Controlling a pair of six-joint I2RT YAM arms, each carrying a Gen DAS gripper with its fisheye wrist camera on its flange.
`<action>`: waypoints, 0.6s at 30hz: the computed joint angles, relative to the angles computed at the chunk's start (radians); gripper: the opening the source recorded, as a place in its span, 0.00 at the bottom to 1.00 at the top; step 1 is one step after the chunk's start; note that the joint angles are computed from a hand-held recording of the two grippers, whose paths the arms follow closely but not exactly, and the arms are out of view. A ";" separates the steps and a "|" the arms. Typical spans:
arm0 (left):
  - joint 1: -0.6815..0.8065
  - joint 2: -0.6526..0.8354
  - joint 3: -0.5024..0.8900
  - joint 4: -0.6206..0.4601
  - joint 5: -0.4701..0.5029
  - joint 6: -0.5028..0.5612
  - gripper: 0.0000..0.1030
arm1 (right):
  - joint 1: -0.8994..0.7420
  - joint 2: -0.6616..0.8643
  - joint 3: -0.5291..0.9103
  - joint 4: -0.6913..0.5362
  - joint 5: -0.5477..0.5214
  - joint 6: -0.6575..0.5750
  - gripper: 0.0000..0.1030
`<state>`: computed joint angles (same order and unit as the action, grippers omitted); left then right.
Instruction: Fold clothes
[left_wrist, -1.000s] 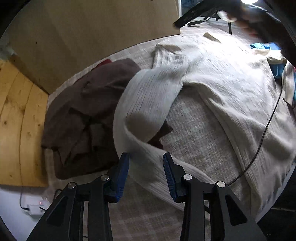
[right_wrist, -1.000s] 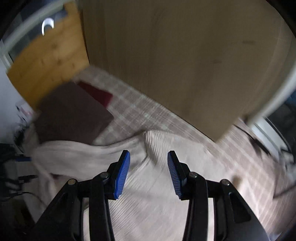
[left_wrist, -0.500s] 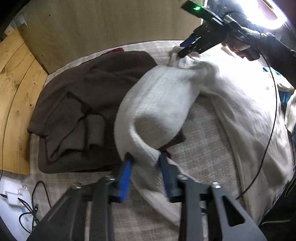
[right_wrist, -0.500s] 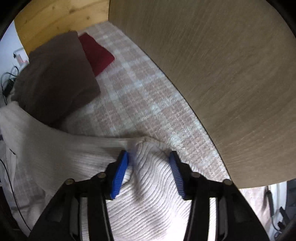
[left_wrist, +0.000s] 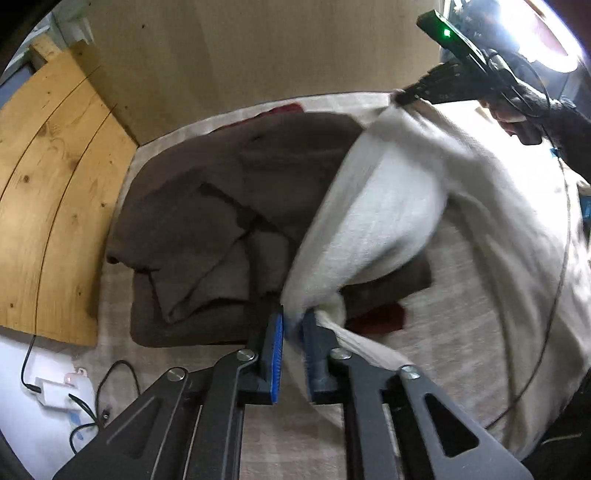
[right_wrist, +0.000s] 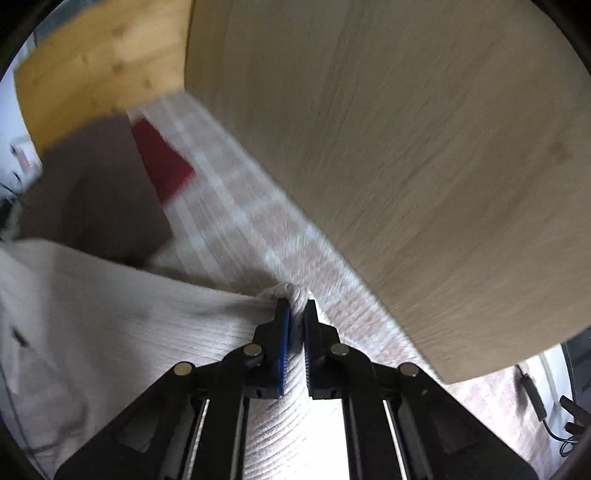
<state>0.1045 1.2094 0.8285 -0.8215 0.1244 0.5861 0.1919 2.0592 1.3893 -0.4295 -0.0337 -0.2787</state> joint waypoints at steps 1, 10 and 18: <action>0.025 -0.013 0.002 -0.012 0.009 0.012 0.27 | 0.007 0.002 -0.005 0.006 0.016 0.007 0.11; 0.334 -0.131 -0.012 -0.238 0.141 0.184 0.34 | -0.005 -0.151 -0.075 -0.034 -0.014 0.066 0.34; 0.309 -0.207 -0.238 -0.278 0.188 0.147 0.34 | 0.175 -0.429 -0.336 -0.067 -0.207 0.157 0.34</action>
